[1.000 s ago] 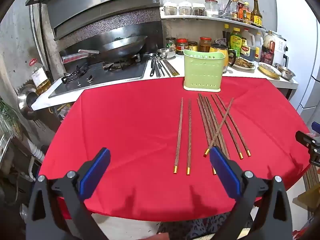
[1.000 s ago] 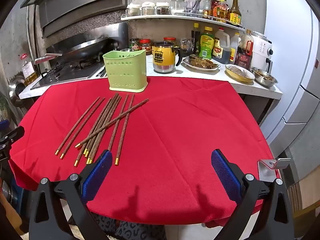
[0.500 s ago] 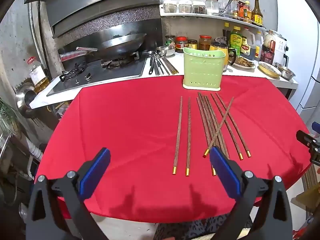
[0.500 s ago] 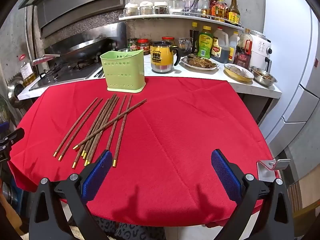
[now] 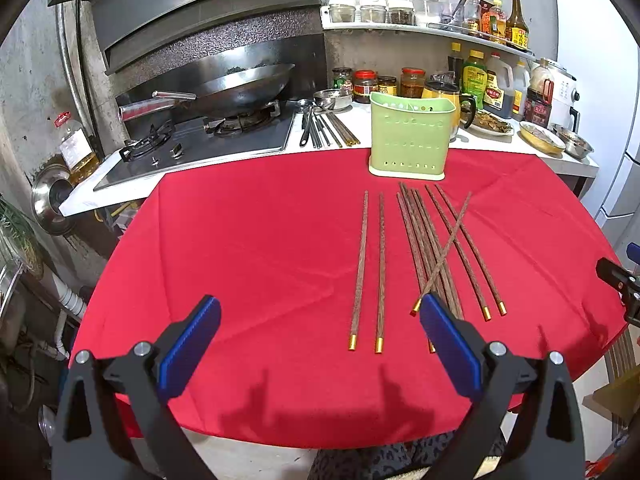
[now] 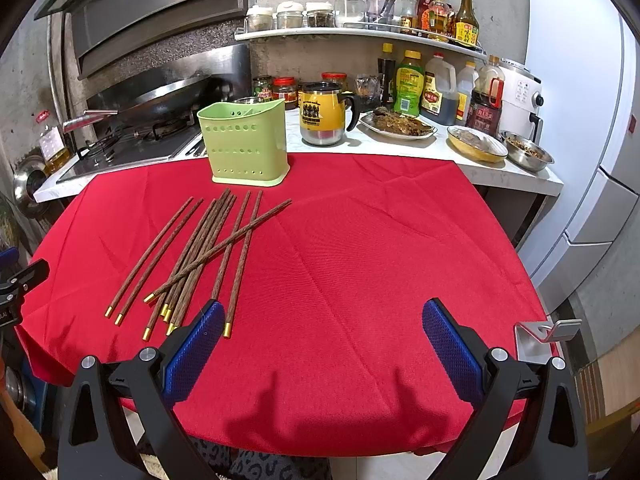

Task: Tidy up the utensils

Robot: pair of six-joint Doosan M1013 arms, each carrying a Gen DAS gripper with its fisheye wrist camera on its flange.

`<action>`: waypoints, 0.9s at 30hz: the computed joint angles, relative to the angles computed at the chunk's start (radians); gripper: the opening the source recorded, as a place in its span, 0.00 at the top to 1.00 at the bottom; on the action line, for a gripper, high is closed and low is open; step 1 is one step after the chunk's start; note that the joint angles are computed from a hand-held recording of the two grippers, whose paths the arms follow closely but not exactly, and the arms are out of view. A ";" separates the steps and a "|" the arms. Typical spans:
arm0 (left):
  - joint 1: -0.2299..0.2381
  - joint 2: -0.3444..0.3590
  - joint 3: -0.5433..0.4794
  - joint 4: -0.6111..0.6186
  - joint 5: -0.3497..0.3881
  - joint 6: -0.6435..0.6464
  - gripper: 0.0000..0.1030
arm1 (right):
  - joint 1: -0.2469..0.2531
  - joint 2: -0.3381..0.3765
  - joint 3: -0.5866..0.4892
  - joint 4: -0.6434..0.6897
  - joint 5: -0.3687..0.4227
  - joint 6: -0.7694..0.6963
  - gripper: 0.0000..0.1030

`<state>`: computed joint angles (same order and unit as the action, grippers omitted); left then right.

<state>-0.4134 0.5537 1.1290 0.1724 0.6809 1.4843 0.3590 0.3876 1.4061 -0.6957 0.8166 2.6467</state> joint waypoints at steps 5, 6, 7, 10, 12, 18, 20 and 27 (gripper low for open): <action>0.000 0.000 0.000 0.001 -0.001 0.000 0.06 | 0.000 0.001 -0.001 0.000 0.001 0.001 0.05; 0.001 0.000 0.000 0.001 -0.001 0.000 0.06 | 0.000 0.001 -0.001 0.000 0.001 0.000 0.05; 0.000 0.001 -0.002 -0.001 0.002 0.002 0.06 | 0.000 0.000 -0.001 0.001 0.001 0.000 0.05; 0.000 0.001 -0.003 0.001 0.002 0.000 0.06 | 0.000 0.000 0.000 0.001 0.000 -0.001 0.05; 0.002 0.002 -0.005 -0.003 0.003 0.004 0.06 | 0.001 -0.001 0.000 -0.002 0.001 0.003 0.05; 0.003 0.003 -0.006 -0.004 0.004 0.005 0.06 | -0.006 0.000 0.000 0.004 -0.004 -0.002 0.05; 0.003 0.002 -0.006 -0.004 0.003 0.006 0.06 | -0.004 0.000 0.000 0.001 -0.003 0.002 0.05; 0.003 0.002 -0.006 -0.005 0.003 0.006 0.06 | -0.007 0.000 -0.002 0.004 -0.003 -0.001 0.05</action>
<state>-0.4104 0.5553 1.1233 0.1676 0.6844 1.4898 0.3521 0.3875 1.4042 -0.6922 0.8134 2.6456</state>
